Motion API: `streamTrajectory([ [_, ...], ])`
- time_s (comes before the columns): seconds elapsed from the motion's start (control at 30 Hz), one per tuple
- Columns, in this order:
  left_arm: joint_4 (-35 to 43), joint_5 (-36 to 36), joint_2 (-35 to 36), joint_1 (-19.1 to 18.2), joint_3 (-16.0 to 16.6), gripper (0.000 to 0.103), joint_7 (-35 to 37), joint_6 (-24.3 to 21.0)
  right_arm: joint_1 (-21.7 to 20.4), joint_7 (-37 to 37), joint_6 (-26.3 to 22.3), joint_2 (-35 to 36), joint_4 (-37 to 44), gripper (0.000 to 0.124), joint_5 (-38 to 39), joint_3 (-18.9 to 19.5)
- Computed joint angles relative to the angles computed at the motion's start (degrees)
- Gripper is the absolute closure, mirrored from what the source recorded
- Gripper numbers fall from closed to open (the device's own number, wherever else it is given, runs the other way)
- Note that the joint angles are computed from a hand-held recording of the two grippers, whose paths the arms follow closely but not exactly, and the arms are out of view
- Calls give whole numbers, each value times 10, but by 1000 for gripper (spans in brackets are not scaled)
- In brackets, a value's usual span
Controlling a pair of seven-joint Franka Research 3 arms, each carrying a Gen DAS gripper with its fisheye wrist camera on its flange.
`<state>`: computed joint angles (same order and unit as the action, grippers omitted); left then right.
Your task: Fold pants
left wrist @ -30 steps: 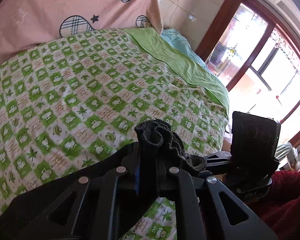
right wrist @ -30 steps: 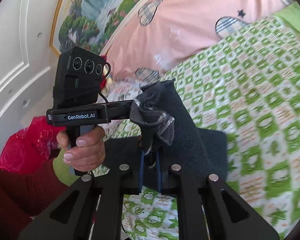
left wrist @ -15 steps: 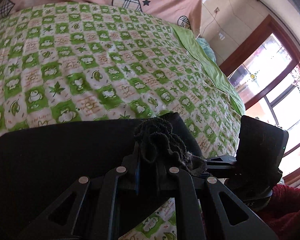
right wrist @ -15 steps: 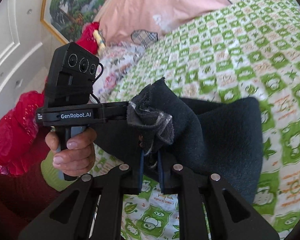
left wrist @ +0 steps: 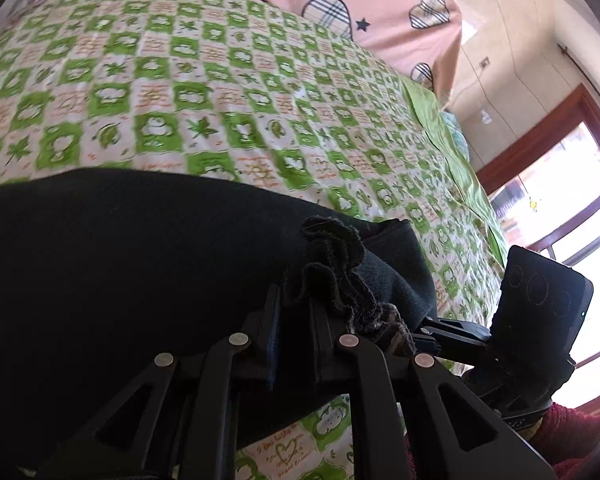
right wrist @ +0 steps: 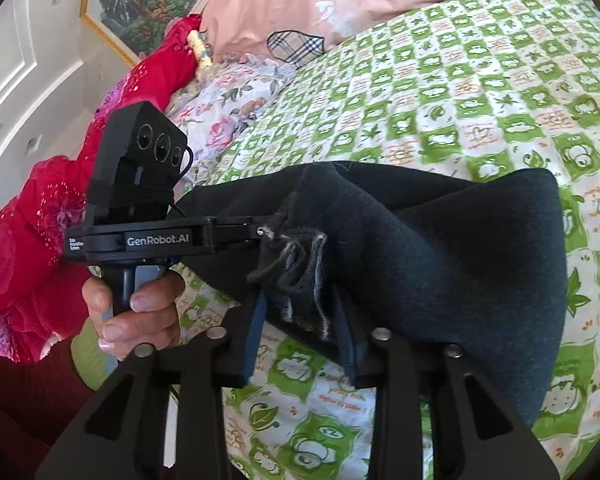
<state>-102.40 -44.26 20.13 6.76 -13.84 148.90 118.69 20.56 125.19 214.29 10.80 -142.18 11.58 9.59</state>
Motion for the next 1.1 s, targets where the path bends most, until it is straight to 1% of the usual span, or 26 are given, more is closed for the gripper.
streamTrajectory([
  [0.03, -4, -1, -2, 1, 2, 90, -2, 5, -1, 1, -4, 0, 2, 87, -5, 1],
  [0.1, -20, -9, -15, 4, 6, 84, -8, 23, -6, 10, -5, 0, 4, 87, -18, 3],
  [0.13, -25, -13, -18, 7, 8, 81, -8, 26, -15, 25, -1, 0, 5, 87, -40, 6],
  [0.2, -39, -32, -29, 14, 13, 70, -13, 38, -18, 32, -2, 0, 8, 87, -55, 7],
  [0.23, -42, -37, -31, 15, 15, 68, -16, 43, -15, 26, -4, -2, 10, 87, -54, 5],
  [0.33, -56, -58, -43, 24, 24, 68, -24, 56, -14, 22, -7, -6, 13, 87, -59, 4],
  [0.47, -72, -76, -55, 32, 37, 63, -43, 73, -18, 22, -14, -9, 22, 87, -65, 1],
  [0.57, -81, -92, -64, 42, 46, 58, -54, 77, -19, 15, -19, -13, 28, 87, -66, -1],
  [0.67, -93, -102, -74, 47, 54, 57, -64, 91, -21, 10, -23, -13, 36, 87, -71, -2],
  [0.73, -99, -105, -79, 51, 60, 55, -74, 102, -27, 17, -30, -10, 46, 87, -87, 0],
  [0.8, -109, -108, -87, 53, 66, 54, -88, 125, -32, 19, -37, -6, 56, 87, -99, 1],
  [0.97, -126, -119, -101, 60, 75, 50, -91, 165, -53, 36, -58, 14, 92, 87, -147, 15],
  [1.1, -132, -119, -103, 65, 82, 48, -101, 180, -77, 53, -74, 34, 125, 87, -189, 35],
])
